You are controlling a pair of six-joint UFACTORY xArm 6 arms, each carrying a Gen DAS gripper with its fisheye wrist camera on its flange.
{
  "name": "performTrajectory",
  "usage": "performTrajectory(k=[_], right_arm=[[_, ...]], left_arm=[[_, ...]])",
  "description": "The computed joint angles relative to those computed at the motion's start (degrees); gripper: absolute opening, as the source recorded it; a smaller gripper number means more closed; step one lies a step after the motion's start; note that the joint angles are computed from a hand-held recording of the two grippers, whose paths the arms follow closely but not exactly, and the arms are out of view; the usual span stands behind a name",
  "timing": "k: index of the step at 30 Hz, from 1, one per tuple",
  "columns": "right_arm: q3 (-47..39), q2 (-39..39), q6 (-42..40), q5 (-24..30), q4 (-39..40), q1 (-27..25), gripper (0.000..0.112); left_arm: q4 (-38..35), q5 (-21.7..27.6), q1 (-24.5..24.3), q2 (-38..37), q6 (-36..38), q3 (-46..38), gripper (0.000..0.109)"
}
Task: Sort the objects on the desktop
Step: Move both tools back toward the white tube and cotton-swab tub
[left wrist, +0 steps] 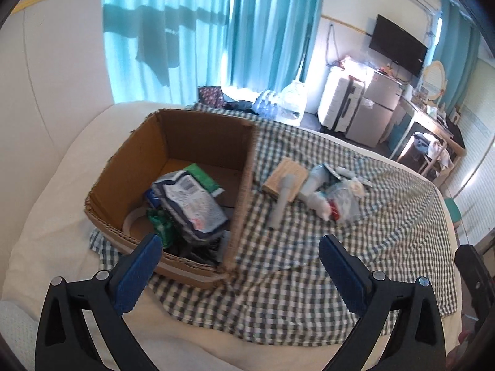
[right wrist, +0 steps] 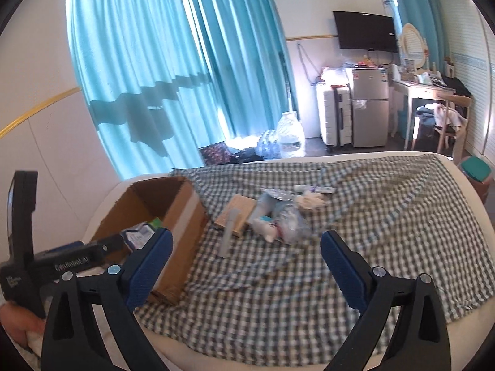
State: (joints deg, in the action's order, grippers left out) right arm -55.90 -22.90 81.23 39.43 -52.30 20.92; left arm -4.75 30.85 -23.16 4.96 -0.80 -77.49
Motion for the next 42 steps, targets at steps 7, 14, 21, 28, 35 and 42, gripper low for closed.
performTrajectory(k=[7, 14, 21, 28, 35, 42], right_arm=[[12.7, -13.0, 2.0, 1.8, 1.8, -2.7, 0.097], [18.7, -17.5, 1.1, -1.9, 4.5, -7.9, 0.097], [19.6, -13.3, -5.9, -7.8, 9.1, -12.4, 0.097], [18.0, -4.9, -13.8, -19.0, 14.6, -18.8, 0.097], [9.1, 11.3, -27.2, -26.3, 25.0, -22.5, 0.097], [-6.2, 28.4, -50.0, -26.8, 44.8, -21.8, 0.089]], left_arm=[[3.9, -1.5, -5.7, -0.8, -4.0, 4.1, 0.103], [9.5, -3.6, -8.8, 3.1, -8.1, 2.4, 0.103], [6.9, -6.2, -9.4, 8.7, -6.7, -0.2, 0.103], [3.4, -4.7, -9.7, 18.9, -1.5, -9.9, 0.103], [7.6, 1.3, -8.7, 33.4, -7.0, -27.2, 0.103], [10.5, 10.3, -8.2, 49.7, -4.7, -50.2, 0.103]])
